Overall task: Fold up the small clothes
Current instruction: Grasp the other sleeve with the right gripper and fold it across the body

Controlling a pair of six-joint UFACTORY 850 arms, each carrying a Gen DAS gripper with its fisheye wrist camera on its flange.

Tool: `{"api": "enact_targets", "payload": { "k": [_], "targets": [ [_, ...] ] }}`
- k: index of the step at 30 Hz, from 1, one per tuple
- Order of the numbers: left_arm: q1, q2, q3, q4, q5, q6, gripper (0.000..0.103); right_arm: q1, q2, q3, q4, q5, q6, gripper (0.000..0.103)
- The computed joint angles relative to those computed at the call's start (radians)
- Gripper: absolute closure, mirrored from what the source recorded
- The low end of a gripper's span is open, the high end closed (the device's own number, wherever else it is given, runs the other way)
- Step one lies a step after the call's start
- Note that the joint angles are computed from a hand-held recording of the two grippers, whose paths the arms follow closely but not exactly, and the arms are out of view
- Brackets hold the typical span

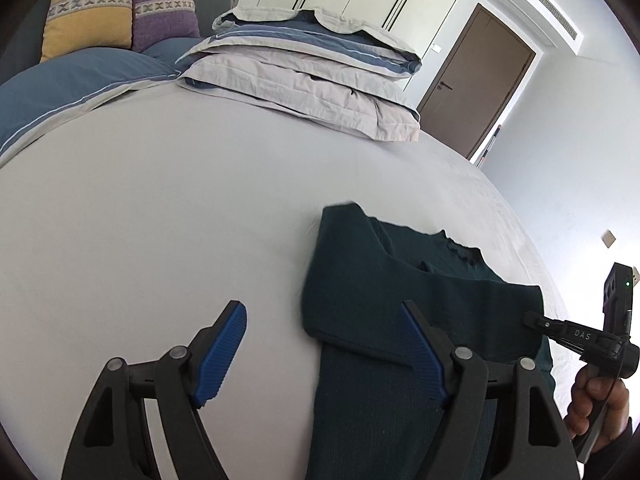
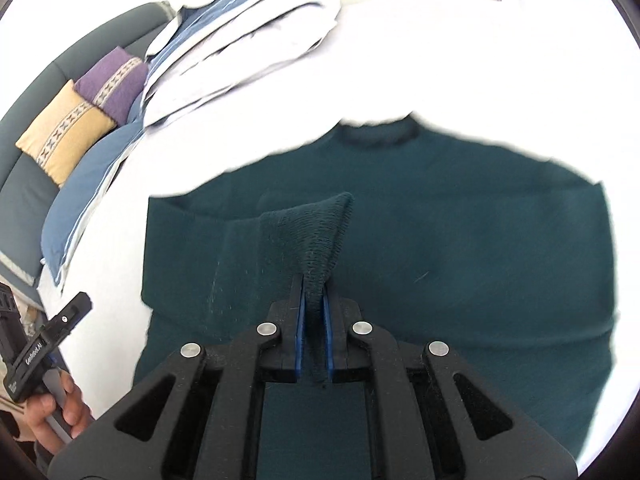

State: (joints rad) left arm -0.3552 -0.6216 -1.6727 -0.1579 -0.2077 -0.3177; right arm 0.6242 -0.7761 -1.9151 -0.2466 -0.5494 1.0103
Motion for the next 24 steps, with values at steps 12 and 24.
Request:
{"api": "enact_targets", "payload": {
  "k": [12,24],
  "targets": [
    [-0.003,-0.347,-0.54,0.191,-0.287,-0.124,0.028,-0.083,0.032,0.172,0.044,0.08,-0.014,0.097],
    [-0.016,-0.662,-1.056,0.248,-0.569,-0.135,0.036,-0.057,0.049,0.149,-0.335,0.084,0.2,0.097]
  ]
}}
